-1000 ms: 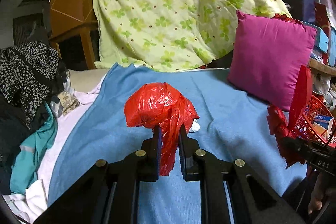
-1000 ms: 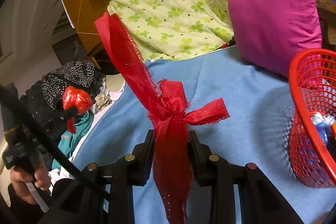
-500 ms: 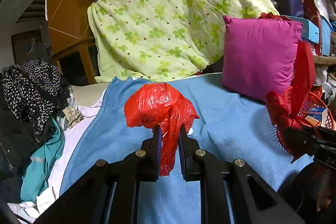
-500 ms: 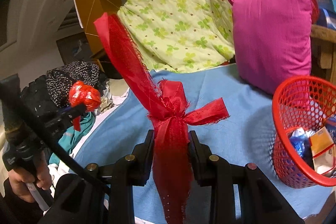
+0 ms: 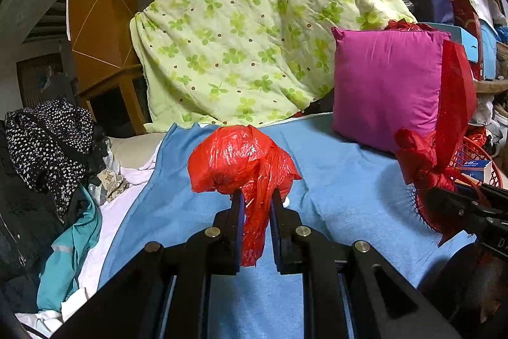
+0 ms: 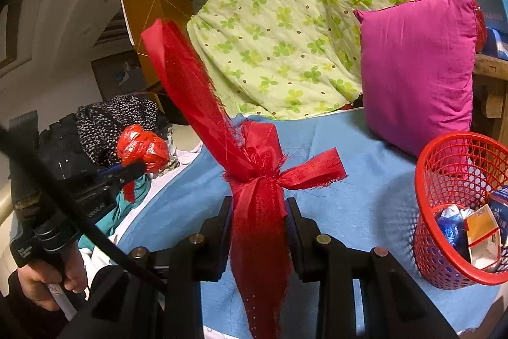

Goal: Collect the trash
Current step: 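Lift the red ribbon and red bag and carry them toward the red basket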

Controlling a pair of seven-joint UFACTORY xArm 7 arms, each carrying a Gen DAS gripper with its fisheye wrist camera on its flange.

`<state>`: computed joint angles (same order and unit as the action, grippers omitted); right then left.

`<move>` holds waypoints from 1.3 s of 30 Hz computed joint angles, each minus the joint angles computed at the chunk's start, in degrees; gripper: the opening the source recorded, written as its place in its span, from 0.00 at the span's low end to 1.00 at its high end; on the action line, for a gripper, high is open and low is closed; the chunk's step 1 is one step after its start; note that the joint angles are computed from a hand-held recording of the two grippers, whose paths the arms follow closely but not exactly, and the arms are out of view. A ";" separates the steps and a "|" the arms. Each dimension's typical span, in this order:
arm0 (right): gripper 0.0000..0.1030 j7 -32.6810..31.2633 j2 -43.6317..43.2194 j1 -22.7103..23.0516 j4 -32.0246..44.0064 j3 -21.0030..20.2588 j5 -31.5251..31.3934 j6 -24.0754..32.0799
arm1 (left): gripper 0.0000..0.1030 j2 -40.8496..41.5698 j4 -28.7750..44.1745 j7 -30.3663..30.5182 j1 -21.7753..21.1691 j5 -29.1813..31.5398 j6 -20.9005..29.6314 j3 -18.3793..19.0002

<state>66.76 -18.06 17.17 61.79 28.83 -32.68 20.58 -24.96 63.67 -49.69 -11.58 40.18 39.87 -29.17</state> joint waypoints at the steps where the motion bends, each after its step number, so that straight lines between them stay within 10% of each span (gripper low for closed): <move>1: 0.32 -0.03 -0.08 0.08 -0.09 -0.12 0.09 -0.14 | 0.15 0.04 0.16 0.07 -0.04 0.06 0.28 -0.16; 39: 0.32 3.68 -8.88 -6.69 -3.47 6.30 1.45 0.79 | 0.15 4.40 5.07 0.22 -4.78 4.62 3.85 -1.00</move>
<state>70.43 -26.94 10.48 58.32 35.13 -31.24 21.37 -20.56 68.75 -49.46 -16.37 44.80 43.72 -30.17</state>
